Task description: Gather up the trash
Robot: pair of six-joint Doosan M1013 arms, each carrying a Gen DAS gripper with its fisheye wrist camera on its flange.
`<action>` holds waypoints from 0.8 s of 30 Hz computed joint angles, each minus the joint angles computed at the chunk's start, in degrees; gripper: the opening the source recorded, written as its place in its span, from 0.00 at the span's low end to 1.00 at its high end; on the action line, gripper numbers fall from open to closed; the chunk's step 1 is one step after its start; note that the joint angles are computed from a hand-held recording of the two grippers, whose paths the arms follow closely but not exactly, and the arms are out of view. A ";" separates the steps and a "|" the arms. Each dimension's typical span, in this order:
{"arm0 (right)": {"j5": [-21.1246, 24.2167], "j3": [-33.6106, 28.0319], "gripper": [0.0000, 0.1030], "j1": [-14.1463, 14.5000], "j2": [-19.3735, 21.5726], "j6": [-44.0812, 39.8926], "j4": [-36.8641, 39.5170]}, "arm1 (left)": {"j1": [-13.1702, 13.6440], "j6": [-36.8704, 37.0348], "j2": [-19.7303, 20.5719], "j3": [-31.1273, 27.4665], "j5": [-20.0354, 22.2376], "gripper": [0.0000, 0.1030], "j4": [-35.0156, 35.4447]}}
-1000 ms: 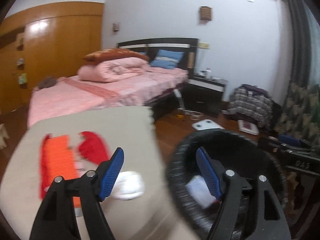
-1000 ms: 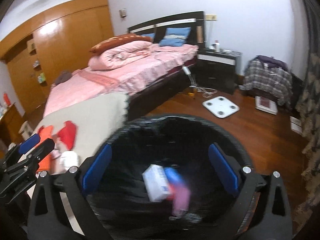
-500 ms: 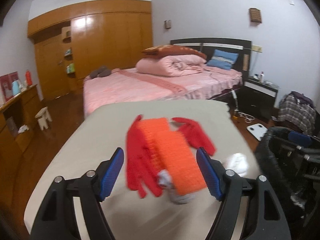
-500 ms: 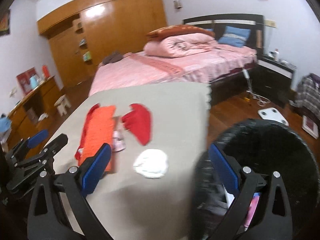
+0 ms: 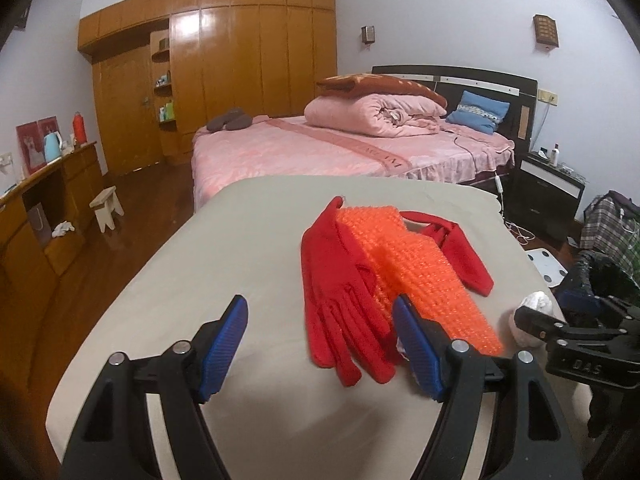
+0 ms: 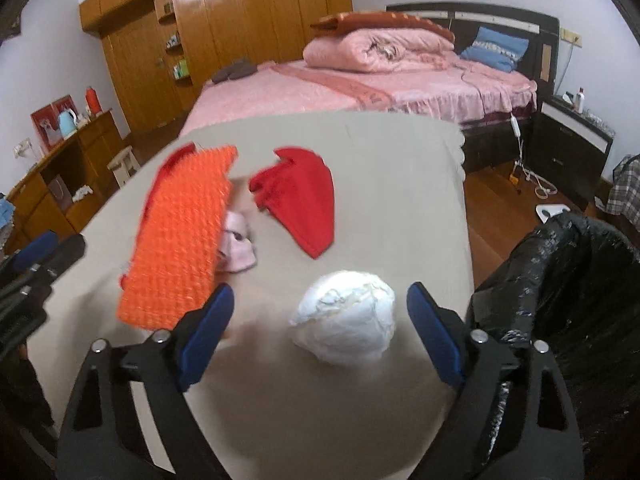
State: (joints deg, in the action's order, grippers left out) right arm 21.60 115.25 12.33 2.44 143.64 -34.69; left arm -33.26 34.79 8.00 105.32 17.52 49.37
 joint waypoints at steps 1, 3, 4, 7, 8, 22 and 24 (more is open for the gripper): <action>0.28 -0.08 0.81 -0.01 0.24 0.11 -0.29 | 0.04 0.30 0.11 -0.02 -0.03 0.71 -0.28; 0.58 -0.23 0.80 -0.15 0.74 -1.07 0.58 | 0.21 0.95 0.32 -0.02 -0.24 0.71 -0.95; 0.56 -0.23 0.78 -0.26 0.91 -1.80 1.26 | 0.28 1.48 0.47 -0.08 -0.27 0.71 -1.57; 1.32 -0.59 0.72 -0.27 1.60 -4.27 2.61 | 0.27 2.35 1.01 -0.45 -0.27 0.71 -2.81; 1.63 -0.80 0.70 -0.38 1.93 -6.05 4.29 | 0.22 2.36 1.12 -0.50 -0.29 0.71 -2.84; -0.69 -1.58 0.34 -1.53 2.79 -13.58 9.98 | 0.80 6.13 2.39 -1.55 -0.97 0.71 -7.34; -1.18 -2.01 0.34 -1.72 2.86 -14.34 11.10 | 0.93 6.76 2.63 -1.98 -1.35 0.68 -7.82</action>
